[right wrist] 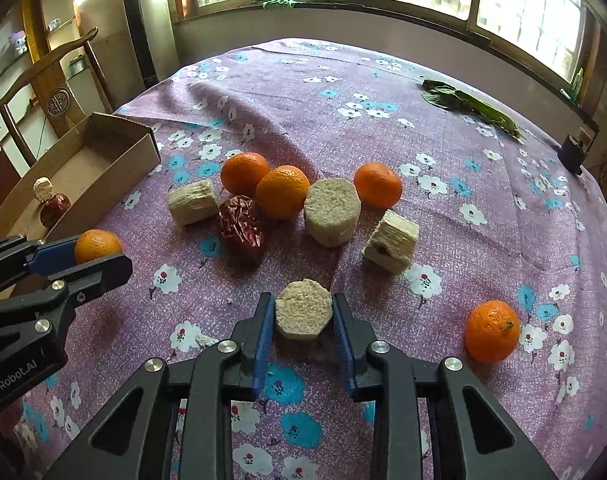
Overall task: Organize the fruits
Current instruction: 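Grasp a round white yam slice with the right tool, then carry the orange and yam slice into the box with both tools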
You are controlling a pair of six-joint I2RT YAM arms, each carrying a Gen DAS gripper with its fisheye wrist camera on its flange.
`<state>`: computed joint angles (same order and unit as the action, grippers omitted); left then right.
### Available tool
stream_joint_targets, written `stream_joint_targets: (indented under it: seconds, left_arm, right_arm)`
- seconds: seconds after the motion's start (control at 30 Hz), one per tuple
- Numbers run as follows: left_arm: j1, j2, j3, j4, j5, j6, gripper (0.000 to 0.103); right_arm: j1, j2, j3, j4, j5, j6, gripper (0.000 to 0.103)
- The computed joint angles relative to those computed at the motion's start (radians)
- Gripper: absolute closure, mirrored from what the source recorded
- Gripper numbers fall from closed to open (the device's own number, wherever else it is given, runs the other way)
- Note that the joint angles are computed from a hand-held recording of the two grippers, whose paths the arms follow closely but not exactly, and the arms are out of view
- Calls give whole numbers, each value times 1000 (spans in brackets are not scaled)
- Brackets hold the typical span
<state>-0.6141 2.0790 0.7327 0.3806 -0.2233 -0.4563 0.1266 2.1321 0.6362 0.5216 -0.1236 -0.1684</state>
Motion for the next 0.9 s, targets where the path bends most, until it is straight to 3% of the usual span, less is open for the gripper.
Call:
stream_joint_targets:
  seconds: [0.37,0.9]
  left_arm:
    - [-38,-86,-98,27,-48,-19,72]
    - [-65,-245,-263,54,-142,-43,72]
  right_arm:
    - [-36,-156,-223,118,-72,40,72]
    - [125,-284,-338,159,-17,131,72]
